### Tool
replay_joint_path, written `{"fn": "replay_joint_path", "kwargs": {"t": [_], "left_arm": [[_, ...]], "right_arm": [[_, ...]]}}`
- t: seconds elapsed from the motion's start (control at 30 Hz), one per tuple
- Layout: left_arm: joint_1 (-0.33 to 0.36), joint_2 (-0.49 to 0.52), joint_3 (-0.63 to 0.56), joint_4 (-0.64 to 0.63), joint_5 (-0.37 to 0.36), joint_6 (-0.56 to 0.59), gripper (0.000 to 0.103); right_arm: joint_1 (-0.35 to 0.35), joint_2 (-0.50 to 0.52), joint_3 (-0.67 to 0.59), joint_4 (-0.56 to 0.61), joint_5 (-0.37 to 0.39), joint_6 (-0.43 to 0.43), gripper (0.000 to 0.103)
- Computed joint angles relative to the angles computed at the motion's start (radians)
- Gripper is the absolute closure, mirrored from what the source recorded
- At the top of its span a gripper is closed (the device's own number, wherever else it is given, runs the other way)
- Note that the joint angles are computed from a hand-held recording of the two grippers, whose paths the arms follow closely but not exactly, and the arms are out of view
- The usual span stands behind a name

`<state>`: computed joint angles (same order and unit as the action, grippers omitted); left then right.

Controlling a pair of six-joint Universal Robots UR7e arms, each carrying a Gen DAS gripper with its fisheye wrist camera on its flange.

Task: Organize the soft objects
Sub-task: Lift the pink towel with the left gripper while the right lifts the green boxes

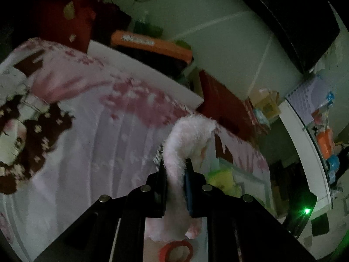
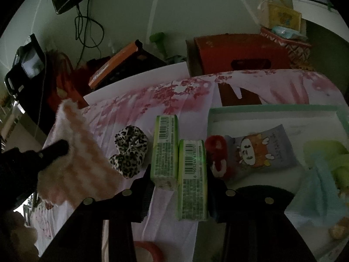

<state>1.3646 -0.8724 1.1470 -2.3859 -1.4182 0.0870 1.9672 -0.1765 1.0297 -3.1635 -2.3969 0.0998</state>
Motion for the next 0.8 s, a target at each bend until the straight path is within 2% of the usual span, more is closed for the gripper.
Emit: {"fn": "replay_joint_path", "kwargs": {"t": [0.4,0.6,0.8], "left_arm": [[-0.021,-0.034,0.071,-0.166,0.043,0.1,0.089],[-0.044,-0.049,0.114,-0.217,0.061,0.142,0.089],[-0.064,-0.06,0.148,-0.225,0.049,0.16,0.089]], "right_arm": [[0.035,-0.027,0.054,-0.155,-0.054,-0.08,0.058],[0.034,-0.062,0.112,-0.22,-0.086,-0.074,0.058],[0.025,-0.117,0.199,-0.28,-0.126,-0.033,0.058]]}}
